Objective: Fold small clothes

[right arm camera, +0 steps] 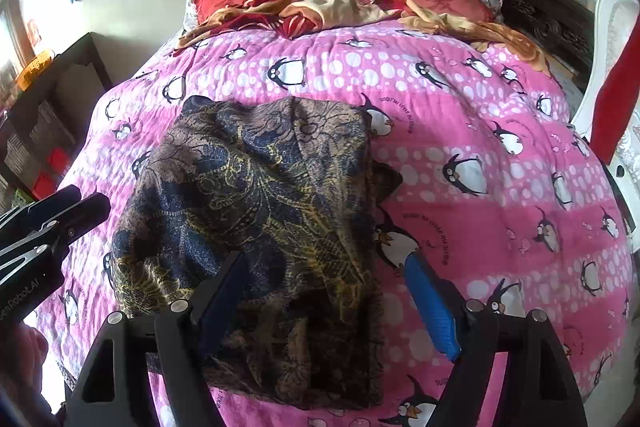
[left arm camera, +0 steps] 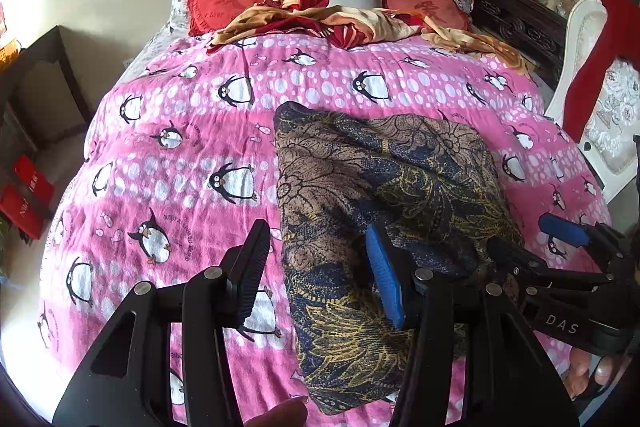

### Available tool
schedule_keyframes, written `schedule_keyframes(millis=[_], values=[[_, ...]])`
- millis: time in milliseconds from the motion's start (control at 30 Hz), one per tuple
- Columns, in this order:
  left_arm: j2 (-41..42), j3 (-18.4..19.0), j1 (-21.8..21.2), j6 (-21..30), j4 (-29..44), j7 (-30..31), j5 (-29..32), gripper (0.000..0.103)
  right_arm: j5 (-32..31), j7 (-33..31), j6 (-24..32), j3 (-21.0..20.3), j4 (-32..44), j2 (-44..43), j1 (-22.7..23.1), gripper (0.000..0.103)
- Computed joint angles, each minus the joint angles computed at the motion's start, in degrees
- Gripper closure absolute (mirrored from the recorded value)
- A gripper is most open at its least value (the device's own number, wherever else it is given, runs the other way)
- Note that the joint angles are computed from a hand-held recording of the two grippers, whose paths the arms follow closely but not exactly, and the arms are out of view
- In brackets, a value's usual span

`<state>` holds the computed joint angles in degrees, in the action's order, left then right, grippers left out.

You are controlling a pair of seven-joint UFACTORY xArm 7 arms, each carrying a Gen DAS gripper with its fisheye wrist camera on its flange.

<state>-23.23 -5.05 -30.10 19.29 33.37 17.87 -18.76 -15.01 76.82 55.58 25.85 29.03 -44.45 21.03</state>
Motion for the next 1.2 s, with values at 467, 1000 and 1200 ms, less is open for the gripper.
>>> schedule_keyframes(millis=[467,1000,1200], values=[[-0.24,0.35,-0.09,0.65,-0.15,0.00,-0.55,0.053,-1.10,-0.41,-0.35,0.12,1.17,1.59,-0.17,0.025],[0.18,0.53,0.28,1.02,-0.04,0.44,-1.16,0.053,-1.90,-0.78,-1.26,0.02,2.20,3.83,-0.25,0.025],[0.64,0.31,0.59,0.75,-0.14,0.13,-1.13,0.053,-2.27,-0.62,-1.61,-0.07,2.44,4.55,-0.35,0.024]])
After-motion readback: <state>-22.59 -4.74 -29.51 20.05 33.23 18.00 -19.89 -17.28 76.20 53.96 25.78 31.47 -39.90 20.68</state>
